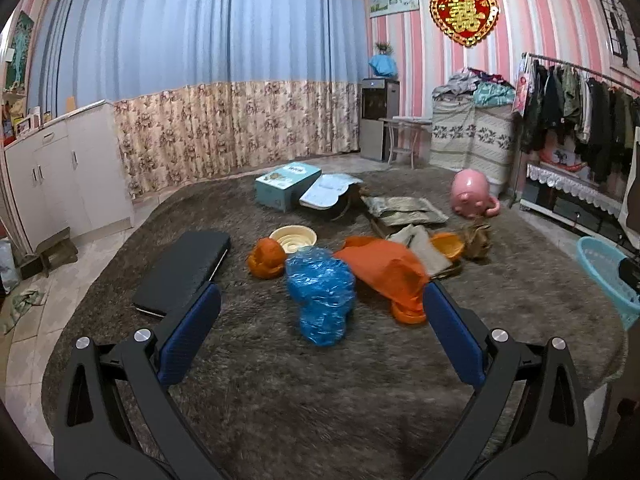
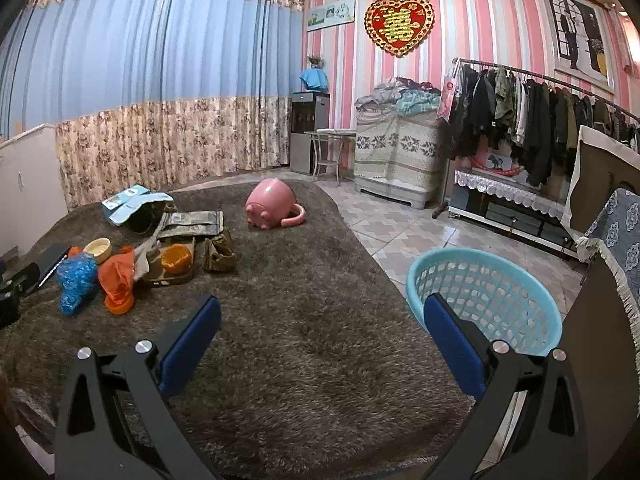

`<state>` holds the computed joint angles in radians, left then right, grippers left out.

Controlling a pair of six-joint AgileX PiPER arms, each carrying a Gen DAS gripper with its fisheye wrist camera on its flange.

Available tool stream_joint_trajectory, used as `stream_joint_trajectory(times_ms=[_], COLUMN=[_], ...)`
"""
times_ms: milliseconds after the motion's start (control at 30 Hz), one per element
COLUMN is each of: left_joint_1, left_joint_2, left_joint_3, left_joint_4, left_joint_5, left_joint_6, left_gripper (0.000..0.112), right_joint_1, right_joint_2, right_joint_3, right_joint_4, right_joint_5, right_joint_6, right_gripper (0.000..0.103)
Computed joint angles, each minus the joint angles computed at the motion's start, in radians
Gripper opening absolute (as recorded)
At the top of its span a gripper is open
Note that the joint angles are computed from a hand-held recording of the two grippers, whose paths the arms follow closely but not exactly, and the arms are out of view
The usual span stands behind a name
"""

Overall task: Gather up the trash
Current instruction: 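Grasp the blue plastic bag with the left tool while the right tool grasps the orange bag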

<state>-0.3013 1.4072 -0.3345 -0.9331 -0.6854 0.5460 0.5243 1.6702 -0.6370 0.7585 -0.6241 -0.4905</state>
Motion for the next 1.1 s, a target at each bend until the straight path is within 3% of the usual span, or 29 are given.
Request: stream_joint_trajectory(times_ms=[133,200,300,400,500,633,767,900,1033,1100], left_joint_1=[0.055,0.083,0.132,0.164,0.21,0.302,0.348,0.383,0.484,0.547], left_joint_2=[0.099,0.129,0.17,0.205,0.237,0.277,0.27,0.203,0.117,0.096], left_joint_3=[-0.049,-0.068,-0.105,-0.142,-0.179,-0.242,-0.229,-0.176,-0.125,-0.117], left_joint_4=[0.078,0.12,0.178,0.209,0.301,0.531,0.728,0.734,0.829,0.885], left_joint_5=[0.006,0.021,0.062,0.079,0.123,0.27,0.287,0.272,0.263,0.265], left_joint_6=[-0.024,-0.044,-0.078,-0.086,-0.139,-0.308,-0.471,-0.448,-0.481,-0.504], left_gripper=[0.098,0.098,0.098,0.097,0.086,0.048,0.019,0.016,0.015,0.015], right_joint_1=[0.005,-0.008,0.02,0.013,-0.001,-0.006,0.047,0.098,0.156,0.179], right_joint_2=[0.021,0.018,0.042,0.062,0.095,0.134,0.17,0.22,0.269,0.302], right_joint_3=[0.001,-0.011,-0.053,-0.09,-0.133,-0.197,-0.262,-0.351,-0.443,-0.515], right_joint_4=[-0.036,-0.059,0.068,0.091,0.087,0.095,0.167,0.222,0.303,0.388], right_joint_5=[-0.052,-0.014,-0.01,0.043,0.098,0.184,0.191,0.237,0.267,0.311], right_joint_6=[0.036,0.039,-0.082,-0.094,-0.108,-0.126,-0.224,-0.313,-0.434,-0.551], right_gripper=[0.099,0.099,0.099,0.099,0.099,0.099,0.099,0.098,0.097,0.086])
